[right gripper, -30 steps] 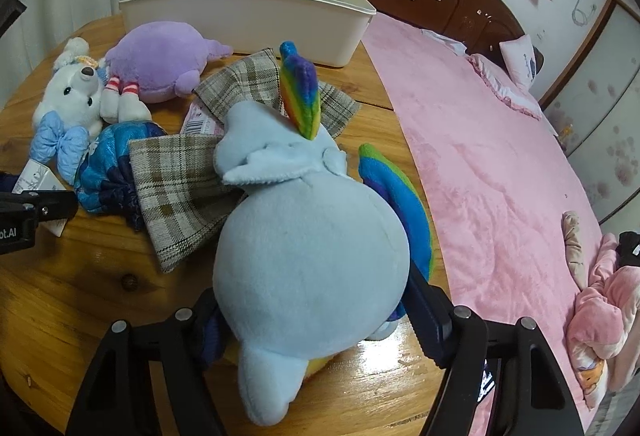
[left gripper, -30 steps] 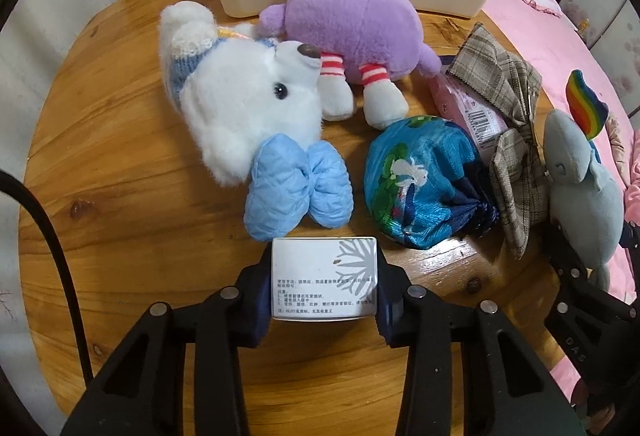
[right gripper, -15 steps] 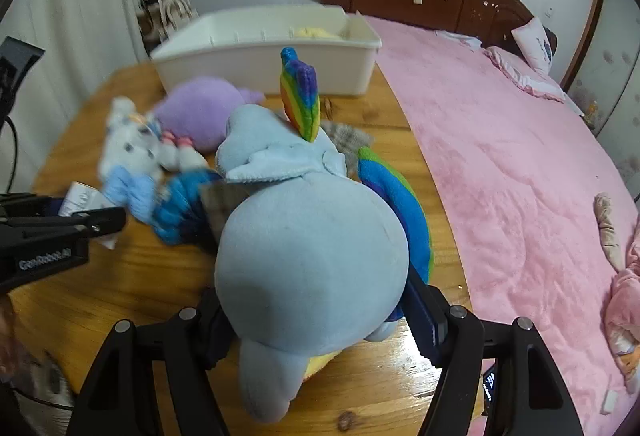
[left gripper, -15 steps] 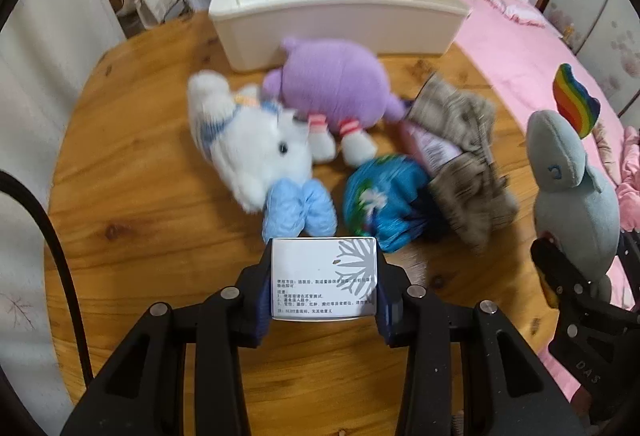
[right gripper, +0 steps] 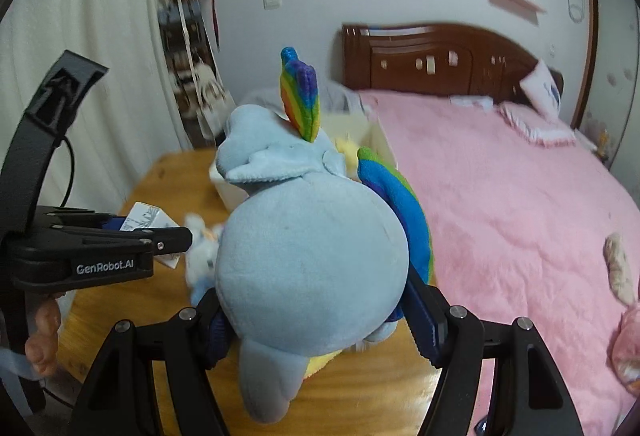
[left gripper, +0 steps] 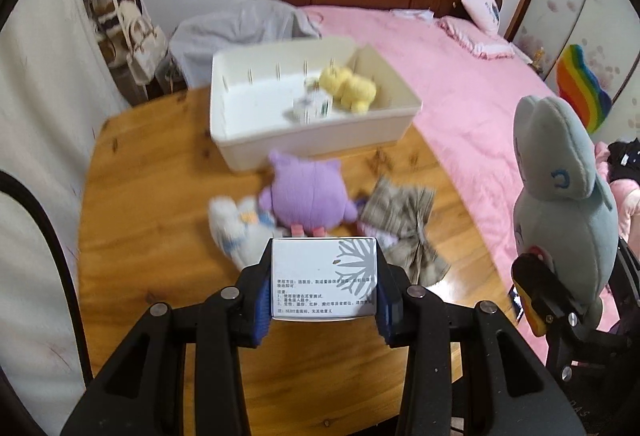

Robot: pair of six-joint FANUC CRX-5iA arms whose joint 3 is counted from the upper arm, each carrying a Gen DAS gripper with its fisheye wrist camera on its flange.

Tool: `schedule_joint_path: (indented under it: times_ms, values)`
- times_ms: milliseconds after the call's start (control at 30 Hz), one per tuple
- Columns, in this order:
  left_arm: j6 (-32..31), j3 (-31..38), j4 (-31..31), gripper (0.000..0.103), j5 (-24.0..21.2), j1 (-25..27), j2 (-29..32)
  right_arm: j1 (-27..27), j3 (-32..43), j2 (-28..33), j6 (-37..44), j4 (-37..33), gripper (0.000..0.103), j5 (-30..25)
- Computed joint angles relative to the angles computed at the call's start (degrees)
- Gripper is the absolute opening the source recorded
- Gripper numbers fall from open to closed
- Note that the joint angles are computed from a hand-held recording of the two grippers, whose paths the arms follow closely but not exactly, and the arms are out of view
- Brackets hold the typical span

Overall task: Organize objects
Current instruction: 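Lower the box and pony into the white tray and open both tools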

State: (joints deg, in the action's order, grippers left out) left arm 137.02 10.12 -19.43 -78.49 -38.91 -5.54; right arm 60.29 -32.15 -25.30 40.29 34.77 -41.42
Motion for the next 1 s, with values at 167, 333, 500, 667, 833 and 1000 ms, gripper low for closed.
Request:
schedule_joint_path:
  times_ms: [167,333,500,667,833,1000]
  values:
    - [-3.8,6.0,-0.6,0.044,-1.6,2.6,1.2,-3.6,6.5,2.5,6.1,-4.9,0.072,1.0]
    - [-7.9,13.4,-1.5,0.044,-3.6,5.3,3.8,-8.7,16.7,7.2,14.8,-13.3,0.072,0.8]
    - [-11.5,21.3,-3.5,0.044,-5.9,7.3,7.7,-11.7,25.3,12.8,19.0,-15.8,0.072,-0.2]
    - [-14.0,27.9,-3.8,0.044,-7.6,10.3,11.9,-15.0,36.9,19.8,23.8,-23.1,0.073,-3.0]
    - [-15.6,33.4,-3.2,0.044,-8.7,13.7,16.2,-17.6,48.4,27.8,24.9,-28.9,0.073,-6.1]
    - [-16.9,37.1,-2.9,0.044,-9.4,16.2,20.2,-19.0,57.3,35.5,24.0,-31.5,0.073,-10.7]
